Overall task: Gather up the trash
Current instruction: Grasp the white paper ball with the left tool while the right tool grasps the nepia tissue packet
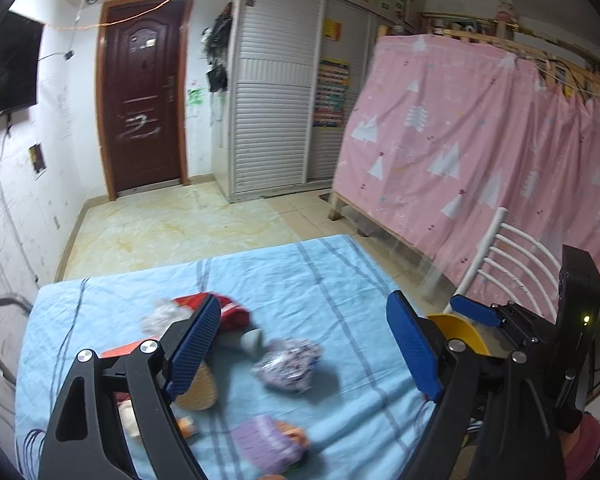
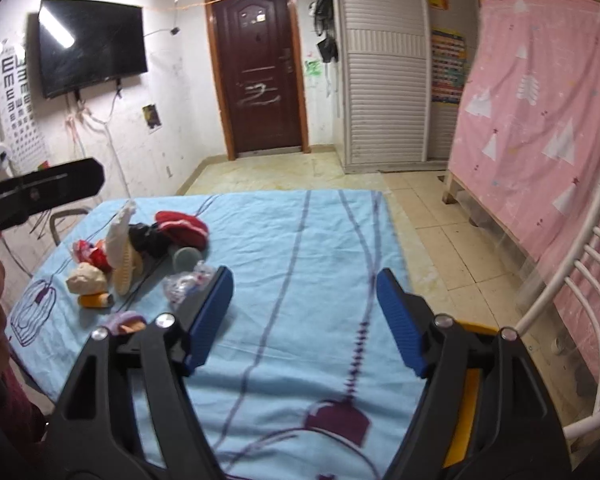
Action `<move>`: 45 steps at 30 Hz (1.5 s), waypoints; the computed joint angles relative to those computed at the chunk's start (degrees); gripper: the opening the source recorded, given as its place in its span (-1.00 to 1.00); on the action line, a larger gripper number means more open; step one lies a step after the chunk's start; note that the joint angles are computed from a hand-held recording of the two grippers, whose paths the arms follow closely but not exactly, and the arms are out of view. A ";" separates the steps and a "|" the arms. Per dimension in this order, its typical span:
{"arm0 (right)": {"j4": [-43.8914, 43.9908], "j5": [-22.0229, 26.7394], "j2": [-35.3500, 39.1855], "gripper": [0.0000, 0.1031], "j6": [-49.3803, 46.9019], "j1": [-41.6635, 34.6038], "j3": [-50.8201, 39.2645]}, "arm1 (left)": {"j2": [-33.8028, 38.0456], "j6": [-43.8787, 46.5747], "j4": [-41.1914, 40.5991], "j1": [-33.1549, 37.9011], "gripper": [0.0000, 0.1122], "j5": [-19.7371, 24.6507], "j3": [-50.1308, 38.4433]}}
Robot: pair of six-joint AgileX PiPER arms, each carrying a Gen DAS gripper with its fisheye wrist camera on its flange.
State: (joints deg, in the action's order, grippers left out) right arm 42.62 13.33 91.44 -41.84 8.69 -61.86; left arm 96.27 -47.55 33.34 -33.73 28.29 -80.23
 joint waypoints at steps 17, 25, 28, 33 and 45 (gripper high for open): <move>-14.60 4.00 10.42 0.40 14.06 9.96 -11.01 | -6.46 0.43 -3.85 11.49 0.37 -0.85 12.91; -13.95 6.50 14.27 0.52 12.39 10.94 -14.44 | -7.03 13.89 -20.15 18.58 0.37 -2.30 16.27; -14.22 7.37 15.57 0.52 12.14 11.13 -15.71 | -6.34 19.21 -26.11 20.43 0.37 -2.43 17.31; -14.14 9.44 17.26 0.54 11.61 11.12 -17.58 | -4.38 25.58 -32.70 20.65 0.37 -3.53 18.23; -22.38 15.63 22.01 0.56 18.82 12.49 -25.30 | 0.13 23.32 -29.30 18.66 0.23 -5.30 16.31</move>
State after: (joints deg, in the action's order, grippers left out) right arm 20.25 28.96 113.45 -23.02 21.18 -87.16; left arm 96.39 -24.23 4.03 -15.08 22.99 -63.92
